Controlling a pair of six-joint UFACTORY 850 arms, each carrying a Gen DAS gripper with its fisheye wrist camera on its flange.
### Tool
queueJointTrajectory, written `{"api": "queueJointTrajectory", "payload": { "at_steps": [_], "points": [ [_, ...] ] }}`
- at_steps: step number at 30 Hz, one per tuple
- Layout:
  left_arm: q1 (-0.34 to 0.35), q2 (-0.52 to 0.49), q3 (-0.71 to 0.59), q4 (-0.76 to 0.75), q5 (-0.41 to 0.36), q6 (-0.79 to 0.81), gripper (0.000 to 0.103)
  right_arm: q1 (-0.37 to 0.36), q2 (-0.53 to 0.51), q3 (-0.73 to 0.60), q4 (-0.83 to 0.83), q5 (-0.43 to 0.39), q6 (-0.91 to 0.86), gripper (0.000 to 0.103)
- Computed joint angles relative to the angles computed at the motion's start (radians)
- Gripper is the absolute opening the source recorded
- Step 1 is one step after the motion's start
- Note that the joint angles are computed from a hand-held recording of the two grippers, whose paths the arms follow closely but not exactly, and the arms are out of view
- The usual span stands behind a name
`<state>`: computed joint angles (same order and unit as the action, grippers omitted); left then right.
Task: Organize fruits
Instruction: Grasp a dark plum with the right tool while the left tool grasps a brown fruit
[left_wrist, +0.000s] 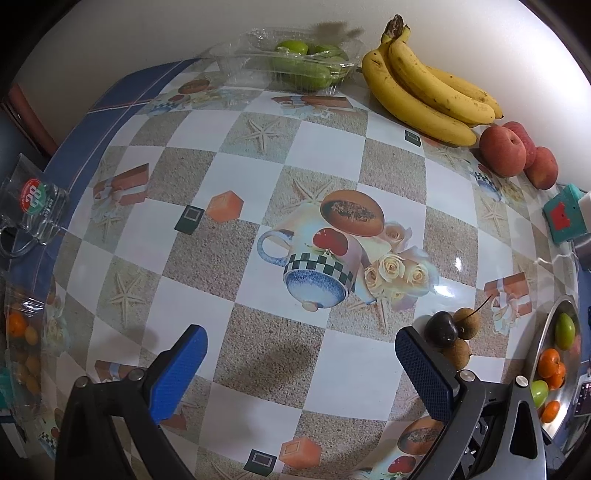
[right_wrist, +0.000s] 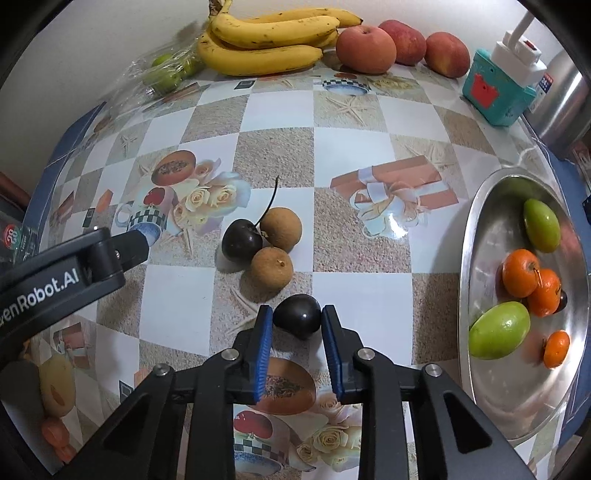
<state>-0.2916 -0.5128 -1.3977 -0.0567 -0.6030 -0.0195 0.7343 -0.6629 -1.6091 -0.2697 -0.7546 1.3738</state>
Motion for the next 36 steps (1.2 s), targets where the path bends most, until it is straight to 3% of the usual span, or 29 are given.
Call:
{"api": "queueJointTrajectory", "payload": {
  "at_steps": [11, 14, 20, 30, 33, 36],
  "points": [
    [0.007, -0.005, -0.006, -0.079, -0.007, 0.058, 0.103, 0.008, 0.114, 0.098, -0.121, 0.034, 0.164, 0.027],
    [0.007, -0.009, -0.009, -0.163, -0.014, 0.130, 0.103, 0.011, 0.134, 0.114, -0.155, 0.005, 0.208, 0.027],
    [-0.002, -0.008, -0.005, -0.337, -0.019, 0.308, 0.099, 0.005, 0.176, 0.164, -0.179, 0.022, 0.277, 0.027],
    [-0.030, -0.007, -0.003, -0.471, -0.049, 0.488, 0.076, 0.000, 0.215, 0.213, -0.204, 0.042, 0.338, 0.027],
    [-0.036, -0.003, 0.000, -0.476, -0.068, 0.494, 0.075, -0.001, 0.227, 0.228, -0.212, 0.044, 0.362, 0.027],
    [-0.043, -0.004, 0.000, -0.500, -0.094, 0.517, 0.061, -0.004, 0.240, 0.246, -0.219, 0.049, 0.387, 0.027]
  ]
}}
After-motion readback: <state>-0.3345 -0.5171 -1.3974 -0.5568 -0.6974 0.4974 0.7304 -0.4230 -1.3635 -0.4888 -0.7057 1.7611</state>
